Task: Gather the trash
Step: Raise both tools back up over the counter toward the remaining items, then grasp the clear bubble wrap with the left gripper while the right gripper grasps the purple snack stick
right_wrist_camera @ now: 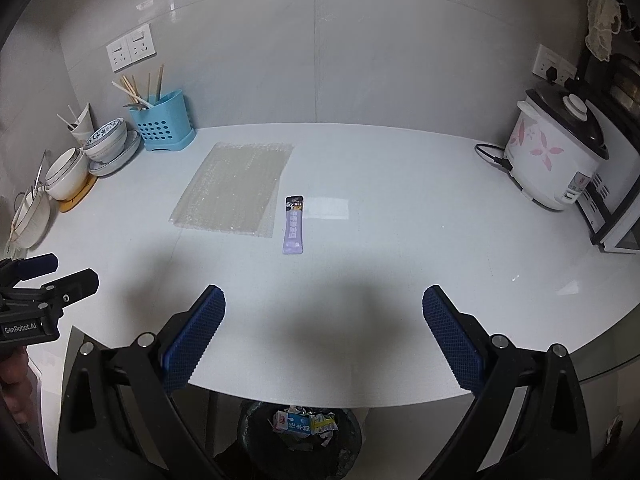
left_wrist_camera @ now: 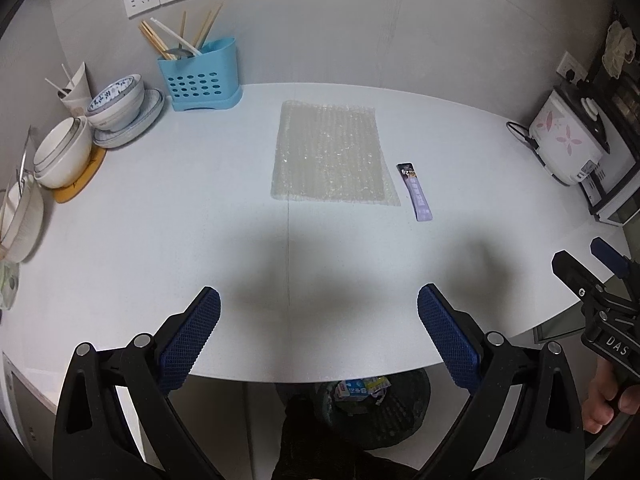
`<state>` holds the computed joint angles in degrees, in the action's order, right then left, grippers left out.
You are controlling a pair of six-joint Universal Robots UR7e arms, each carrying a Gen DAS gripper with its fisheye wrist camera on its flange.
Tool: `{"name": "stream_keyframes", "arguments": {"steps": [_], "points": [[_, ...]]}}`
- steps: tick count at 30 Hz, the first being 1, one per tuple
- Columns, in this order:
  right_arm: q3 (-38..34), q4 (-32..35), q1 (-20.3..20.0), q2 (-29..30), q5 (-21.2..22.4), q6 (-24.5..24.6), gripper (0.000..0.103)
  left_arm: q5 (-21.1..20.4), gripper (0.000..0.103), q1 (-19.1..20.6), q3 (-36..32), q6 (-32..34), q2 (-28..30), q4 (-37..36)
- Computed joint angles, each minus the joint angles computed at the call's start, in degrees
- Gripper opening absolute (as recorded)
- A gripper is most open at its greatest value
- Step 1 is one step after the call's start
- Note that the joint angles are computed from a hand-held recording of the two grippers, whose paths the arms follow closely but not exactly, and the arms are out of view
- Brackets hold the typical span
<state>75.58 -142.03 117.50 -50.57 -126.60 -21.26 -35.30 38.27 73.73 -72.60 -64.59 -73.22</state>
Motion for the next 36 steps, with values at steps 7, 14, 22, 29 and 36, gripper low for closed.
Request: {"name": "stream_keyframes", "arguments": {"steps": [7,14,22,29,36], "points": [[-7.19,2.04,-0.42,5.52,-1.15,1.06,0.095,-0.04,0.097,3.96,-3.89,6.54,2.26,-2.68],[-14.27,5.49,-1.18,11.11,-3.53,2.47,0.095,-0.1,0.097,7.63,-7.63,13.44,4.47,-5.81],[-23.84,10.89,-2.22,18.18,-4.83,4.15,0.09,-1.36,0.097,12.43,-12.05,19.46,7.29,-8.29],[-35.07,19.51,-3.5,25.58,-4.81,7.21,0.084,-2.22,0.097,17.22,-19.0,23.98,12.13,-8.8],[-50.58,29.29,-4.49,35.22,-4.81,8.17,0.077,-2.64,0.096,21.21,-28.18,27.29,18.12,-7.14]]}}
